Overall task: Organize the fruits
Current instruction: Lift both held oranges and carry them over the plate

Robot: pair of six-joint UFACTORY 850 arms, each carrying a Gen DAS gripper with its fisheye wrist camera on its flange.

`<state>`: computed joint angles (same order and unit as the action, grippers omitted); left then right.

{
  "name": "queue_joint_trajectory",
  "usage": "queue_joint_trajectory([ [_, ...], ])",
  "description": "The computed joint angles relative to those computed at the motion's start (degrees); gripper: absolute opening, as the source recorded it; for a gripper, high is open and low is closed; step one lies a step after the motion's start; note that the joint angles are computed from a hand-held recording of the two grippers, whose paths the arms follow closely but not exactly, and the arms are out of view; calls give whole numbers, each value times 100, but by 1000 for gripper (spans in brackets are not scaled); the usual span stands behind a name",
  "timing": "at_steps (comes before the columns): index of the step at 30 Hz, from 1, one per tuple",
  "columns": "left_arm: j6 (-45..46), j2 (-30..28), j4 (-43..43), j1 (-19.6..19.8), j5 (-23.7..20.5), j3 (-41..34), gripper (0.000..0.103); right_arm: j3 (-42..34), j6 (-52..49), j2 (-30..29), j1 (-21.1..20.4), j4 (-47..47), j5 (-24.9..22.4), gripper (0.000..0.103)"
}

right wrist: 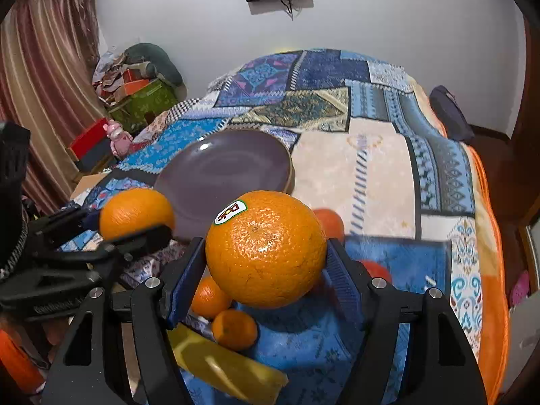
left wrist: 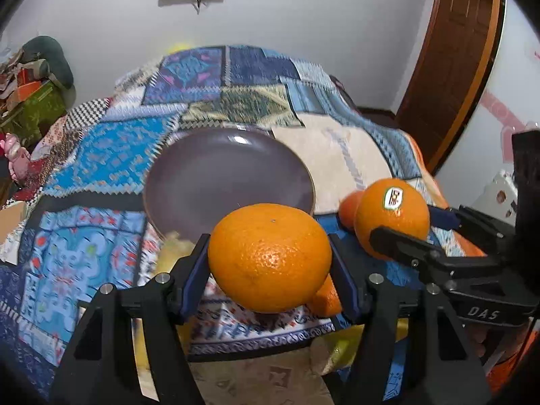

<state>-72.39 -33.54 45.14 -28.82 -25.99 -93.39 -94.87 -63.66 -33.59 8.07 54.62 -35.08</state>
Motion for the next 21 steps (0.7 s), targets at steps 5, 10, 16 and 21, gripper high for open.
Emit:
queue_joint_trajectory([
  [5, -234, 145, 379, 69, -151, 5, 65, -177, 1, -79, 94, 3, 42, 68],
  [10, -17, 153, 154, 208, -127, -47, 65, -494, 140, -269, 190, -111, 33, 68],
  [16, 320, -57, 2, 314, -400, -306, 65, -948, 448, -547, 295, -404, 117, 68],
  [21, 459, -144, 16, 388, -469, -424, 65, -1257, 658, -727, 344, -575, 83, 68],
])
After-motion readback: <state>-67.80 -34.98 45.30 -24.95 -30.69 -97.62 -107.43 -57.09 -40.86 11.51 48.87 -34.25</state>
